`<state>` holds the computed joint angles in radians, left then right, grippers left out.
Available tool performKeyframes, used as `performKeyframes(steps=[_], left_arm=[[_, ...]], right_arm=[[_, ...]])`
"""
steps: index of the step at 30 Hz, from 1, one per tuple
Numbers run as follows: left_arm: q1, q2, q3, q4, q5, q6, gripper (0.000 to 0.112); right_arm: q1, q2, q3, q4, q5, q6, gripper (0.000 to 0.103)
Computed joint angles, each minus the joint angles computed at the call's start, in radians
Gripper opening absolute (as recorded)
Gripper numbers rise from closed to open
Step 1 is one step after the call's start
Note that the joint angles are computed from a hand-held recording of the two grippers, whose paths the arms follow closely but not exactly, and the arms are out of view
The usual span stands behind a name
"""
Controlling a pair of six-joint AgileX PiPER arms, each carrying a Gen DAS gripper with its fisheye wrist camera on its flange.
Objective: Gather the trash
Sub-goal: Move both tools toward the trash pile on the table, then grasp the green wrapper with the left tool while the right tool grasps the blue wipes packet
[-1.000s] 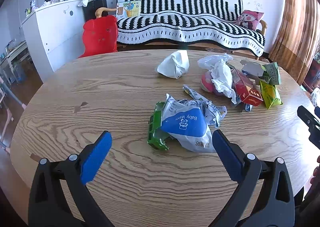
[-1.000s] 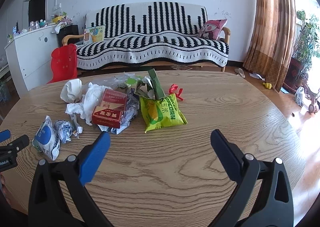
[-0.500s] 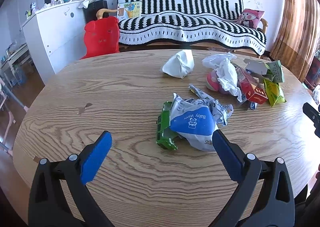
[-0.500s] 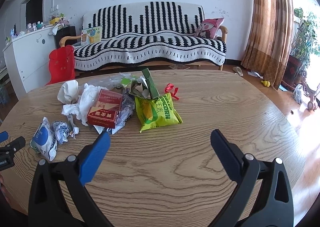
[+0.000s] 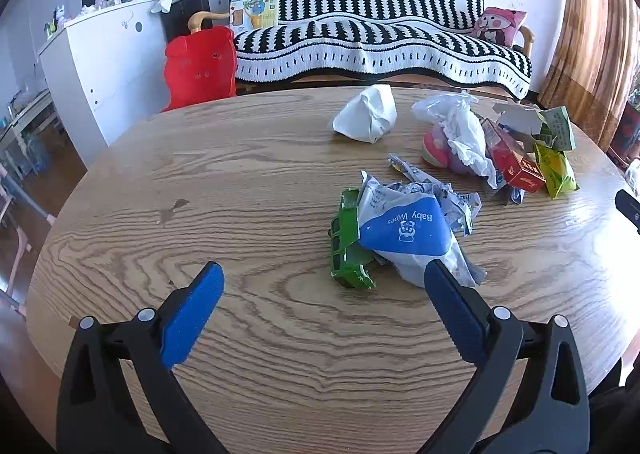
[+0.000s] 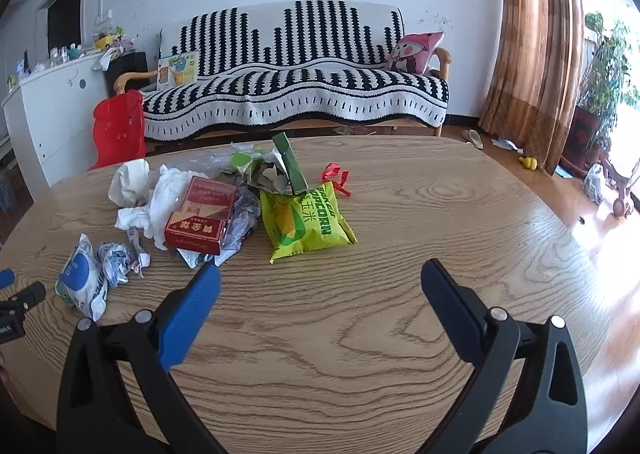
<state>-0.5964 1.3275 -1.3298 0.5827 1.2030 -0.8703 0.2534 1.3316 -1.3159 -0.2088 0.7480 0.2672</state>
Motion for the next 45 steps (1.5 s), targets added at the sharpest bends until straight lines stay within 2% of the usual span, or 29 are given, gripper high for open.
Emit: performKeyframes(steps=[5, 9, 13, 15, 17, 20, 22, 24, 30, 33, 35, 38, 39, 40, 42, 43, 45], left_arm=[[0.012, -0.015, 0.020, 0.000, -0.007, 0.021, 0.098], [0.029, -0.034, 0.067, 0.036, -0.015, 0.062, 0.098], [0.019, -0.055, 0.107, 0.062, -0.057, 0.102, 0.098], [-0.008, -0.043, 0.102, 0.085, -0.055, 0.109, 0.098], [-0.006, -0.009, 0.084, 0.084, -0.052, 0.131, 0.098], [0.063, 0.017, 0.082, 0.021, -0.107, 0.195, 0.098], [0.109, 0.034, 0.094, 0.005, -0.138, 0.207, 0.098], [0.171, 0.034, 0.094, -0.048, -0.175, 0.244, 0.098], [0.249, 0.046, 0.103, -0.116, -0.258, 0.306, 0.098], [0.276, 0.046, 0.114, -0.182, -0.305, 0.380, 0.098], [0.278, 0.060, 0.108, -0.195, -0.308, 0.415, 0.097], [0.330, 0.085, 0.086, -0.318, -0.325, 0.531, 0.085], [0.349, 0.089, 0.083, -0.365, -0.330, 0.574, 0.074], [0.380, 0.078, 0.092, -0.449, -0.365, 0.646, 0.054], [0.423, 0.063, 0.105, -0.566, -0.392, 0.754, 0.026], [0.445, 0.057, 0.109, -0.627, -0.392, 0.792, 0.024], [0.449, 0.048, 0.115, -0.628, -0.385, 0.777, 0.024]], right_arm=[[-0.014, -0.008, 0.013, 0.034, -0.022, 0.008, 0.097], [-0.003, -0.014, 0.026, 0.148, -0.068, -0.027, 0.097], [0.075, 0.015, -0.020, 0.273, -0.057, -0.095, 0.097], [0.129, 0.036, -0.042, 0.325, -0.055, -0.122, 0.097], [0.186, 0.054, -0.057, 0.317, -0.057, -0.109, 0.097], [0.250, 0.073, -0.073, 0.278, -0.067, -0.091, 0.097], [0.242, 0.076, -0.063, 0.404, -0.078, -0.209, 0.097], [0.225, 0.114, -0.086, 0.547, -0.032, -0.333, 0.097], [0.261, 0.205, -0.156, 0.631, 0.027, -0.364, 0.097], [0.293, 0.246, -0.191, 0.577, 0.042, -0.295, 0.085], [0.297, 0.302, -0.233, 0.568, 0.070, -0.280, 0.075], [0.296, 0.389, -0.291, 0.583, 0.112, -0.280, 0.061], [0.284, 0.393, -0.283, 0.616, 0.102, -0.300, 0.059], [0.282, 0.402, -0.289, 0.621, 0.100, -0.300, 0.049], [0.283, 0.395, -0.285, 0.615, 0.092, -0.302, 0.044], [0.284, 0.385, -0.275, 0.628, 0.081, -0.313, 0.042], [0.293, 0.357, -0.255, 0.613, 0.053, -0.322, 0.041]])
